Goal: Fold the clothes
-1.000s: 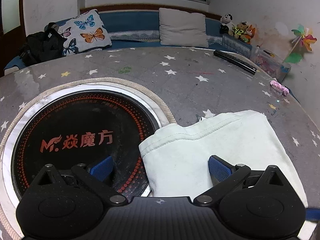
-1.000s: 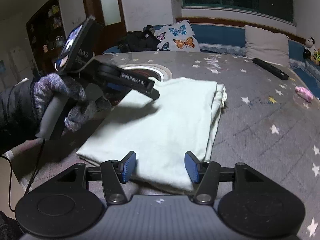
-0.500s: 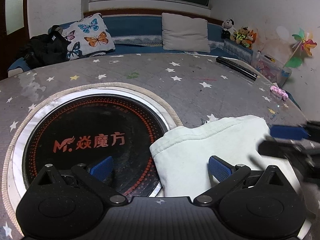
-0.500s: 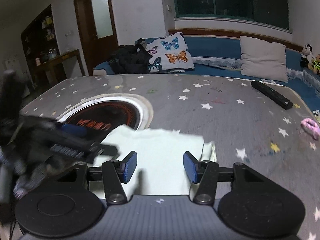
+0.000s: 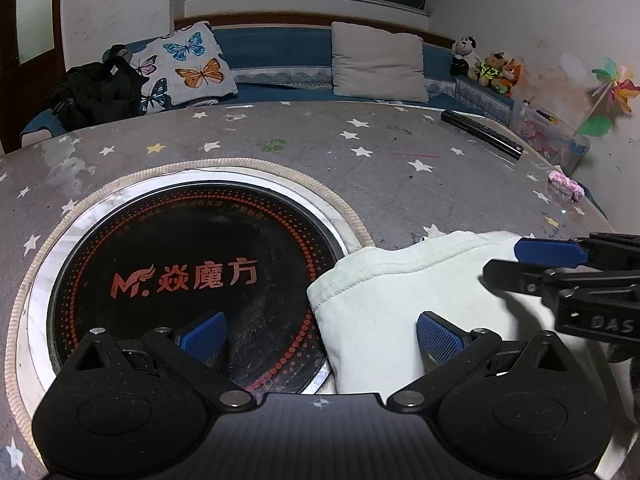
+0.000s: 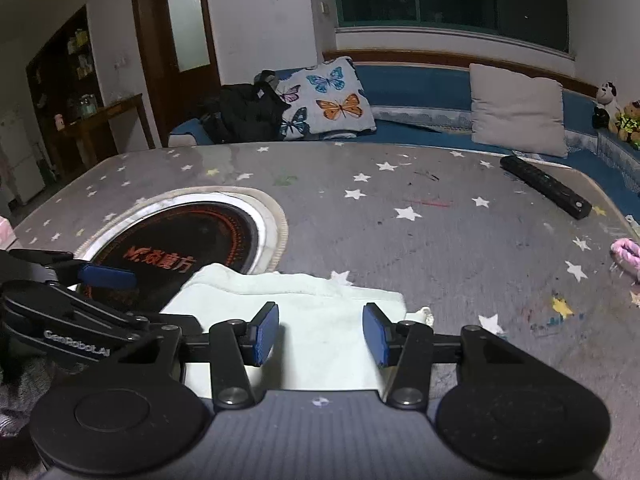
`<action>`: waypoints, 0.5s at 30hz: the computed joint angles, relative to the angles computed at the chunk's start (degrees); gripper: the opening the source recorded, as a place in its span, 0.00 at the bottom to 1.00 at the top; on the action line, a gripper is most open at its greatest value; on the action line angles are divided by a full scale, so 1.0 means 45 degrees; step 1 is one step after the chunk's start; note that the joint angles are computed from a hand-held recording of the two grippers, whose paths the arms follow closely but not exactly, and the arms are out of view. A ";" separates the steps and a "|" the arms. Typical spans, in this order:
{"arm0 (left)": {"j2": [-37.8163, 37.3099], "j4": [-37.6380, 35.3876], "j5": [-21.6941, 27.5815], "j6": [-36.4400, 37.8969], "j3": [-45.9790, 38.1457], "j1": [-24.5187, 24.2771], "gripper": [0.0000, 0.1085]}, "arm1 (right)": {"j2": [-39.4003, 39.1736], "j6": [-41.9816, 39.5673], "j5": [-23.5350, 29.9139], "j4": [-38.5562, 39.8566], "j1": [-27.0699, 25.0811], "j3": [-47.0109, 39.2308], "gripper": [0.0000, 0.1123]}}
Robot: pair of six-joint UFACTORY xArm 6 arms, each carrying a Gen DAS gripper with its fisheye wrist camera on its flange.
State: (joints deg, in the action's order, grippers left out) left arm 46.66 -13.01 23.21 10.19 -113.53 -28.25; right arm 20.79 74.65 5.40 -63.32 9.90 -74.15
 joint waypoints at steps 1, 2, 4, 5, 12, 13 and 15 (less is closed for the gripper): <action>0.0004 0.0064 0.0009 -0.0048 -0.0003 0.0009 0.95 | 0.0063 -0.0162 0.0084 0.0137 0.0029 -0.0053 0.42; 0.0007 0.0130 0.0017 -0.0100 -0.0004 0.0018 0.95 | 0.0126 -0.0329 0.0169 0.0280 0.0058 -0.0108 0.42; -0.0050 0.0181 -0.0028 -0.0140 0.0094 0.0032 0.95 | 0.0232 -0.0588 0.0342 0.0476 0.0117 -0.0216 0.42; -0.0118 0.0210 -0.0082 -0.0189 0.0207 0.0037 0.95 | 0.0188 -0.0470 0.0416 0.0283 0.0153 -0.0229 0.42; -0.0808 -0.0020 -0.0592 -0.0140 0.1370 0.0010 0.95 | -0.0513 0.1683 0.0541 -0.1573 0.0220 0.0306 0.45; -0.0947 -0.0129 -0.0705 -0.0058 0.1611 -0.0002 0.95 | -0.0641 0.2061 0.0505 -0.1828 0.0203 0.0442 0.45; -0.1198 -0.0321 -0.0886 0.0062 0.2034 -0.0021 0.95 | -0.0901 0.2830 0.0538 -0.2417 0.0197 0.0710 0.47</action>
State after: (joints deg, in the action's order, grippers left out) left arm 41.27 -14.45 19.22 10.47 -104.38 -28.35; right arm 16.73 87.39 7.82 -74.19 10.79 -70.95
